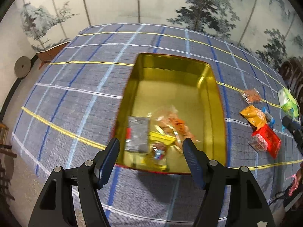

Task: Organize snacks
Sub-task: 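Lower the blue-wrapped sweet into the tin and open the right gripper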

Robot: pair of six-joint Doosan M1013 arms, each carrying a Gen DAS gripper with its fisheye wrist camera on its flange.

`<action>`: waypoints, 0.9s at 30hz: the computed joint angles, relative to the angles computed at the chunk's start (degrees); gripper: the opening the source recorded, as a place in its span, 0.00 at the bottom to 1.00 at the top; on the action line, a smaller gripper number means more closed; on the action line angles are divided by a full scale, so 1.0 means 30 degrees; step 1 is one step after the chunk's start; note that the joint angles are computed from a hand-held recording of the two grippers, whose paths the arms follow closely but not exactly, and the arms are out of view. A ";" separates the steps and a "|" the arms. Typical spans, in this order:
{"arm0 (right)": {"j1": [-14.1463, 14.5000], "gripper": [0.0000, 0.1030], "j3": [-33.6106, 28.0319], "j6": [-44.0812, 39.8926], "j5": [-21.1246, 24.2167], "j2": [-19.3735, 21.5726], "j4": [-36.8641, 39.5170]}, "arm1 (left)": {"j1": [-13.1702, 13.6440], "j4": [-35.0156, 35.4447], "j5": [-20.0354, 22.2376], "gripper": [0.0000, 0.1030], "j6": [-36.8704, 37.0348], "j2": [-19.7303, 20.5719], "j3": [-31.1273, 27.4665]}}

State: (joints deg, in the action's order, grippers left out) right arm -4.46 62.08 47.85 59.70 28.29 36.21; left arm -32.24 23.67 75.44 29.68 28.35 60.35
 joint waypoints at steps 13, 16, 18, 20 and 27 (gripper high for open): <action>0.2594 0.25 0.0078 -0.2578 0.2499 -0.0010 0.1297 | 0.0372 0.0328 0.0227 0.64 -0.2498 -0.1443 0.2152; 0.2995 0.25 -0.0013 -0.2708 0.2937 0.0122 0.1049 | 0.0497 0.0071 0.0257 0.64 -0.2814 -0.1684 0.2595; 0.3229 0.25 -0.0039 -0.2723 0.3078 0.0205 0.0894 | 0.0531 0.0066 0.0353 0.64 -0.3059 -0.1818 0.2855; 0.3383 0.25 -0.0099 -0.2655 0.3230 0.0285 0.0704 | 0.0575 -0.0005 0.0349 0.64 -0.3329 -0.1991 0.3165; 0.3999 0.25 0.0041 -0.2530 0.2744 0.0281 -0.0655 | 0.0695 -0.0121 0.0390 0.64 -0.4179 -0.2475 0.3972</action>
